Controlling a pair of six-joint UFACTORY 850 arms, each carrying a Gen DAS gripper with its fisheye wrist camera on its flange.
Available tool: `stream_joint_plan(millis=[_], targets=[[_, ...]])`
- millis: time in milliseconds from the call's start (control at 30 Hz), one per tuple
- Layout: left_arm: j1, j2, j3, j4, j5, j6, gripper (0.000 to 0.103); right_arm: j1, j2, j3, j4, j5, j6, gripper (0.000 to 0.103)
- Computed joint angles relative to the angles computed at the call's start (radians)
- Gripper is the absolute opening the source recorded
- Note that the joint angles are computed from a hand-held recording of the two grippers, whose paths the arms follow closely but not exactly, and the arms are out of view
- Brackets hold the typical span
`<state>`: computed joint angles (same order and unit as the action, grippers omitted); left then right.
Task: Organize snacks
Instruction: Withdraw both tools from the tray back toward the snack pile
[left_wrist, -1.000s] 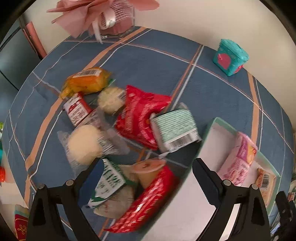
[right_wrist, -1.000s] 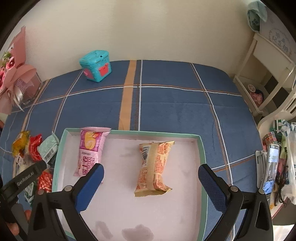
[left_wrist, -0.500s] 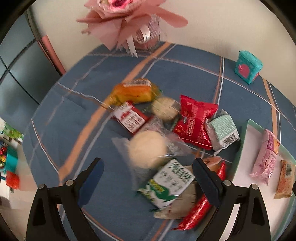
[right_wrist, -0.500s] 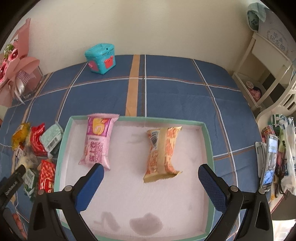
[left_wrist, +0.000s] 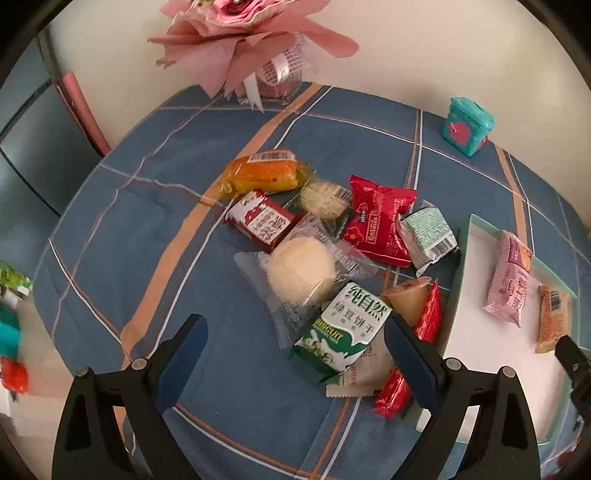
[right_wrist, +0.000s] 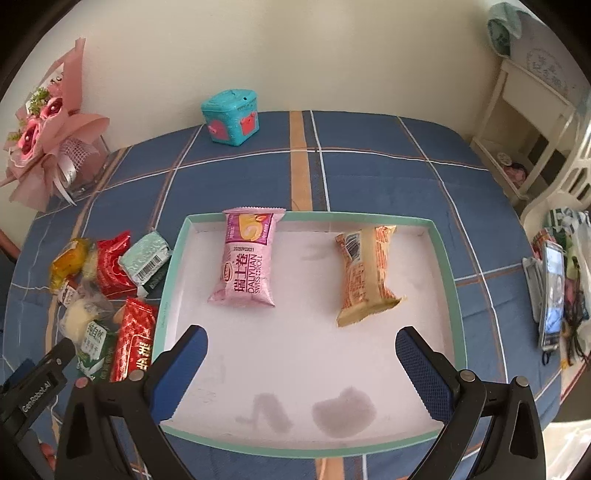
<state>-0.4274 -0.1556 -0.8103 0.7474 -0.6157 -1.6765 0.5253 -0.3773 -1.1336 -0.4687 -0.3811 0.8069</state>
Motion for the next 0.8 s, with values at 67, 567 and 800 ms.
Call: stream_joint_plan(millis=[67,567,800], targets=[[0.009,0.013,0.013,-0.012,0.003,0.008,0.096,0.012,0.005,0.008,-0.019,0.003,0.032,0.103],[0.067,0.097,0.076,-0.015,0.073,0.029,0.096,0.085,-0.016,-0.001,0.243,0.113,-0.168,0.103],[0.09,0.11,0.088,-0.012,0.066,0.062,0.096,0.111,-0.05,-0.026,0.444,0.129,-0.357,0.103]])
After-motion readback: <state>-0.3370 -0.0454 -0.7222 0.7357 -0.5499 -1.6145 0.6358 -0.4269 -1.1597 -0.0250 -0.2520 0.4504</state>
